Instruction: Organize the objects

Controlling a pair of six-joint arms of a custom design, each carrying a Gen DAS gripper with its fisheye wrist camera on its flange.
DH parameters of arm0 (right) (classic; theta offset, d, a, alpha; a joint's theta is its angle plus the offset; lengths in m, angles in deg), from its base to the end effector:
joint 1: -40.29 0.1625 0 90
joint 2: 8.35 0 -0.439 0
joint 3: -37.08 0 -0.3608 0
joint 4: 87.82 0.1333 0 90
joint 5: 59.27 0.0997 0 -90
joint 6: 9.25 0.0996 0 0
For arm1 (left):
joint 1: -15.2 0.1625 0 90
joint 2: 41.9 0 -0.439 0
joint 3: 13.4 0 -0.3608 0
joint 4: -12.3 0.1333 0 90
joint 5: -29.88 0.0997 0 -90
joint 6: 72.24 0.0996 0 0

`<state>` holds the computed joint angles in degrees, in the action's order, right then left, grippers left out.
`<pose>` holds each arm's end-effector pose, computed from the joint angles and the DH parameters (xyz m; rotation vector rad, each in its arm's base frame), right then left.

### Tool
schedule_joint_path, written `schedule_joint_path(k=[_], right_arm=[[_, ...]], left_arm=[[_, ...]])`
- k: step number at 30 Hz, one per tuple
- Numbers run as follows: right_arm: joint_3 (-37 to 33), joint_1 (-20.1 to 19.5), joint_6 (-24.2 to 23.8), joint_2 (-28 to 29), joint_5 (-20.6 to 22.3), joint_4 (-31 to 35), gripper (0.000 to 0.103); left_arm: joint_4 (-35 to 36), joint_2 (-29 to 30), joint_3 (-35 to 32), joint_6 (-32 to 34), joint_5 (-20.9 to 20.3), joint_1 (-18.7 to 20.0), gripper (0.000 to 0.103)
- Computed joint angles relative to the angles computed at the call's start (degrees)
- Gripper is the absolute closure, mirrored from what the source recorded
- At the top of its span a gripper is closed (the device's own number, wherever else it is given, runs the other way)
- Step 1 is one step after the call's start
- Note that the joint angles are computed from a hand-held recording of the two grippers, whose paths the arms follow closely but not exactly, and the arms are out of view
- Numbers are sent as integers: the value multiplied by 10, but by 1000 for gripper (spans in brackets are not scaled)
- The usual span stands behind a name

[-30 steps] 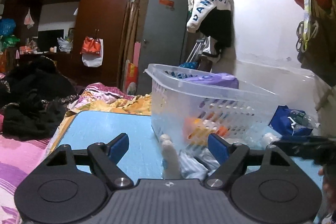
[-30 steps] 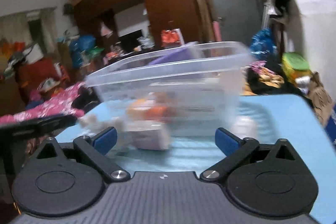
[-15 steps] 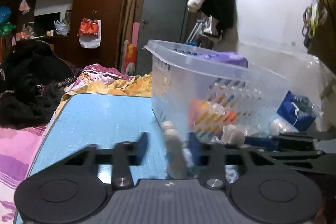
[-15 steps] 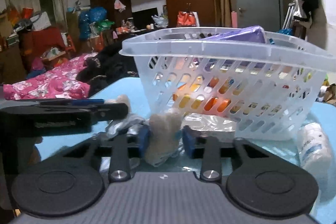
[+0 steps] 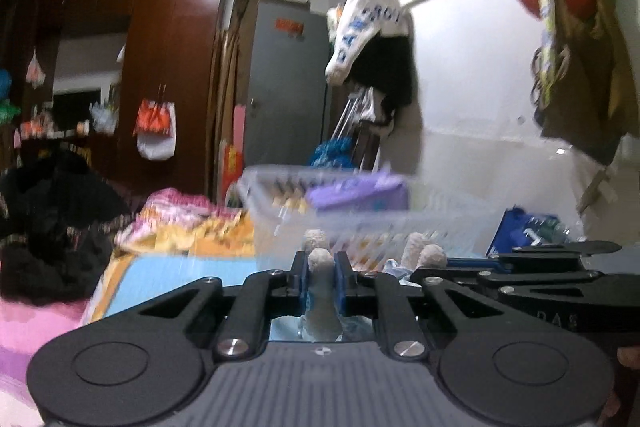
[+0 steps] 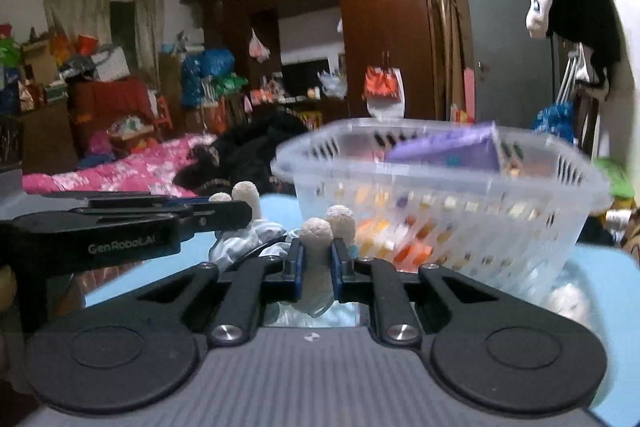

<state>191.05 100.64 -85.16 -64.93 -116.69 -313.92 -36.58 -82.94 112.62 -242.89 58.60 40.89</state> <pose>0.0013 -0.3755 0.1680 1.3095 -2.3632 1.1965 -0.2131 -0.3474 -0.0174 0.7590 2.0773 -1.5340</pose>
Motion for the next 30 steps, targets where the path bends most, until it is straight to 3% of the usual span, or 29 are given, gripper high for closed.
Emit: schedule_joint_path(k=[5,10,15,21,25,27,28,29,30], right_arm=[[-4,19,0,-78,35,61,88],[-88,95,77,-113,-12,137,88],[-170,150,113,-84,-56,154,88],[-245,175,127,-29,-111,175,88],[-260,177,130,4,-135,155,88],[-259,176,124,9,-140,152,87],[-257,177,124,14,-147,142,84],[-255,180,128,12,-156,139,68],[-249,179,130,12,-160,123,51]], left_arm=[[-38,-26,-12,79,-8,-21,87],[4,-41,-84,138,25,12,87],[47,-34,-152,162,52,58,87],[127,-8,-233,154,76,121,87],[144,6,-249,155,75,135,86],[112,9,-237,187,60,132,79],[78,12,-230,218,43,127,62],[21,13,-216,261,20,122,48],[-29,7,-195,288,11,116,41]])
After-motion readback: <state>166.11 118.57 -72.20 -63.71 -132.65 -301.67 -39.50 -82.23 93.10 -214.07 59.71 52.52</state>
